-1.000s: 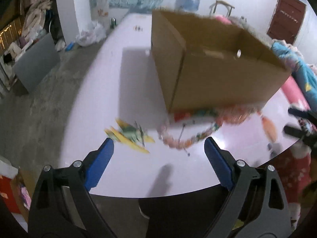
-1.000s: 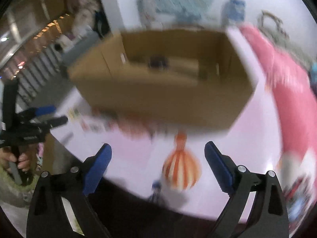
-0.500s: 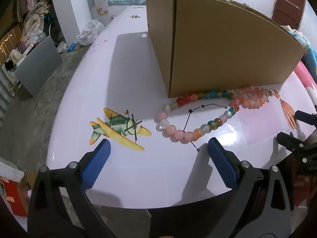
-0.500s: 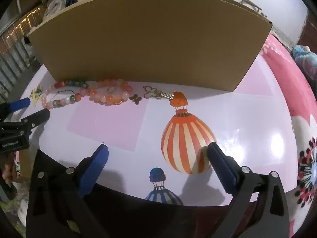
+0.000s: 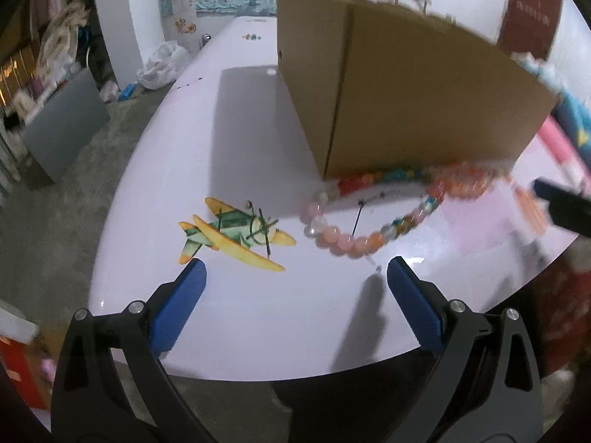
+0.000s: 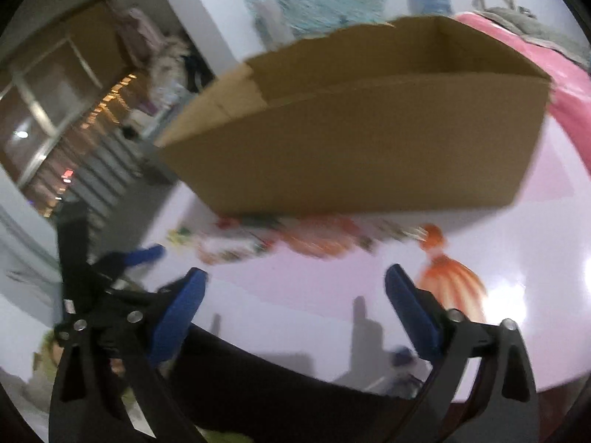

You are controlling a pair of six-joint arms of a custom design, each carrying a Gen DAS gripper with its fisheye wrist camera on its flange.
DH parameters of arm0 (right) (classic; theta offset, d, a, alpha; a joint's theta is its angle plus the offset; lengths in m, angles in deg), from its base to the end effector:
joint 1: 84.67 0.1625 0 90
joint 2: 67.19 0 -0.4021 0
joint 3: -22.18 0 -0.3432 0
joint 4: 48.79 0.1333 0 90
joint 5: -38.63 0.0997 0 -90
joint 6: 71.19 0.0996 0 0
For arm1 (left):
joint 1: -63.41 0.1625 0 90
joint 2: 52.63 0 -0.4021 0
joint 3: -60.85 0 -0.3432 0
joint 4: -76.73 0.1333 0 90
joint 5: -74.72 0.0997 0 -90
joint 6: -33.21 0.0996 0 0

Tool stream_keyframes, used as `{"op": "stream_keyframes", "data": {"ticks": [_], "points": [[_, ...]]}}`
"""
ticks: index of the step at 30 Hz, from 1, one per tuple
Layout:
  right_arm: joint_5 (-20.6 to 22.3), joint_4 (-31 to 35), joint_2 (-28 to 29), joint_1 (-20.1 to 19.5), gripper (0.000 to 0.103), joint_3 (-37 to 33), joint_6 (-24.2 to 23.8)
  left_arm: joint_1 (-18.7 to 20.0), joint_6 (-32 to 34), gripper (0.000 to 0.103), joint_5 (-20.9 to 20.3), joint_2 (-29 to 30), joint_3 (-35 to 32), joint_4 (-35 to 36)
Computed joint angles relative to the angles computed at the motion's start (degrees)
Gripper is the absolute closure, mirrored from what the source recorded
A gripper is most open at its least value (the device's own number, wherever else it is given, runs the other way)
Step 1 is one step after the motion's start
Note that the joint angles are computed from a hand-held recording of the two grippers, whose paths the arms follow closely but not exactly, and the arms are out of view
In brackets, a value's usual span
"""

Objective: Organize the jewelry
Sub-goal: 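Lower the left gripper onto the multicolour bead bracelet and close it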

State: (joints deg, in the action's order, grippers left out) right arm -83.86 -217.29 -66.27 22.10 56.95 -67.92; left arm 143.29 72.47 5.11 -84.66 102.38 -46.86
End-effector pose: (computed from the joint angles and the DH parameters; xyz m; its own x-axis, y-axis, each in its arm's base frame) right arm 0.3104 -0.7535 -0.0381 -0.9235 0.1460 0.3547 -0.1592 0.6952 -0.7009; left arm 0.0233 -0.8254 0.2746 -0.6323 0.5879 -0.5046 0.7240 0.6802 -0.1148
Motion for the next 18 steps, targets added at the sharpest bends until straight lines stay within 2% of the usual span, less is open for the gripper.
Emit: {"op": "stream_keyframes", "data": {"ticks": [2,3,4,6,8,9,11,13,14,18], "points": [[1.7,2.9,1.7,-0.5,0.031,-4.0,0.8,0.7,-2.3,0.009,-4.6,1.0,-4.2,4.4],[2.6,4.5,2.5,-0.8,0.034,-5.9,1.5,0.8,-2.8,0.011,-6.2,1.3,-5.4,5.2],[3.1,6.2,3.7,-0.9,0.037,-8.4,2.1,0.8,-2.8,0.019,-7.2,1.5,-5.7,4.9],[2.9,8.7,5.6,-0.6,0.041,-12.4,2.6,0.4,-3.0,0.033,-6.7,2.6,-7.3,5.1],[2.6,9.3,5.9,-0.4,0.044,-12.9,2.1,0.1,-3.5,0.045,-5.4,4.4,-9.8,6.5],[2.0,10.1,6.3,-0.2,0.044,-13.9,1.8,-0.3,-3.6,0.053,-3.3,5.6,-10.9,6.9],[1.2,11.6,6.8,0.4,0.045,-15.2,1.6,-0.9,-0.4,0.057,-0.7,4.5,-6.3,1.5],[1.0,10.8,6.0,0.5,0.047,-13.5,1.7,-1.7,3.2,0.067,2.4,3.0,-1.4,-3.8],[0.8,10.4,5.7,0.5,0.049,-12.9,1.8,-1.9,4.3,0.069,2.8,2.3,0.4,-5.5],[0.8,7.7,3.6,0.7,0.053,-8.0,2.4,-2.0,6.1,0.088,2.6,-0.1,5.0,-7.2]]}}
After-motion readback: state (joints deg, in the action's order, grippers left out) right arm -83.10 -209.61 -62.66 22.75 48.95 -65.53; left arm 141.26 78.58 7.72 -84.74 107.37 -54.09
